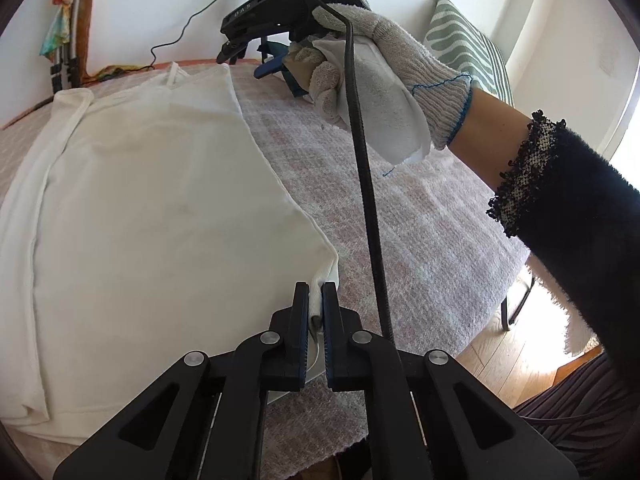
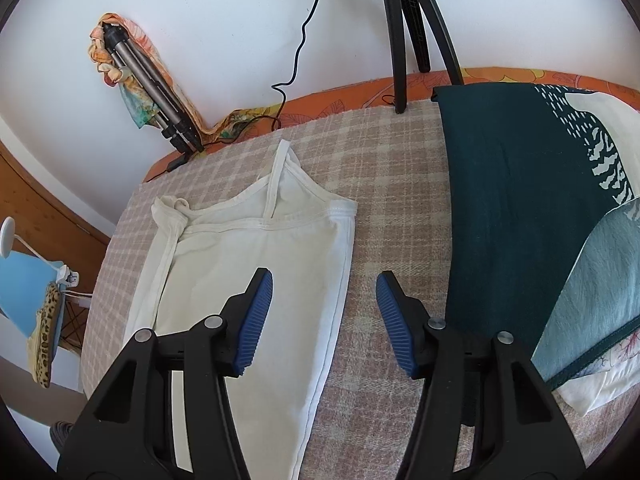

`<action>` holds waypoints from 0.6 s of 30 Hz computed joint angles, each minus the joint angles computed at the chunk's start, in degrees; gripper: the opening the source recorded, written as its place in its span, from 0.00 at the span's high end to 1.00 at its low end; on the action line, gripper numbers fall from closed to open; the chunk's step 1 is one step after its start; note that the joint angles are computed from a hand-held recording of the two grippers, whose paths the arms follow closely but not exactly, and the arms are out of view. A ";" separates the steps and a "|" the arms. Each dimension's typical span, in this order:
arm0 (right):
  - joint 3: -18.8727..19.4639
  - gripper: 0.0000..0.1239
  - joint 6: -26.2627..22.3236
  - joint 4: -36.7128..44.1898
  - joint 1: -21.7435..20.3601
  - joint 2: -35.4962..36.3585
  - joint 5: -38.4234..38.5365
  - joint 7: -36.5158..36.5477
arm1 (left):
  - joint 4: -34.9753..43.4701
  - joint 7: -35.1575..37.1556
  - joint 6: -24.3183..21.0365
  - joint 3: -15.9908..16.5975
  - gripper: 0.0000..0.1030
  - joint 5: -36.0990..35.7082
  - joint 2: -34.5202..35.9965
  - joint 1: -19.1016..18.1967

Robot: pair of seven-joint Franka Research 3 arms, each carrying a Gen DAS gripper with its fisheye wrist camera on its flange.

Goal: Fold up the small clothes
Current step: 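Grasp the opposite side edge and fold it over the first fold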

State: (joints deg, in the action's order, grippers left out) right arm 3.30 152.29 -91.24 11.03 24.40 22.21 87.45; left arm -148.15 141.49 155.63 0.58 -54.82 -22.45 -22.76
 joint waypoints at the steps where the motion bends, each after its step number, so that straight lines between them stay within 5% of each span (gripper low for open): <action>1: -0.89 0.55 -0.43 1.31 0.83 1.09 -1.46 1.49 | -0.18 0.01 0.07 0.11 0.96 -0.16 -0.30 0.09; 4: -1.95 0.63 -2.06 5.04 1.74 4.17 -3.76 4.56 | -0.56 0.09 0.22 0.70 0.96 -0.76 -1.11 0.30; 9: -3.72 0.90 -5.80 10.36 3.52 8.04 -8.62 9.05 | -0.08 0.07 -0.67 1.89 0.96 -2.09 -0.85 0.95; 18: -3.27 0.97 -4.64 11.66 4.79 7.15 -11.54 12.83 | -1.25 3.64 -1.64 2.61 0.96 -7.55 -3.30 2.75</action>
State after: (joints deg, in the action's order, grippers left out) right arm 0.03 147.65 -79.57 15.83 31.55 10.67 100.27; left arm -149.40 145.12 153.99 3.19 -62.37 -25.75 -20.01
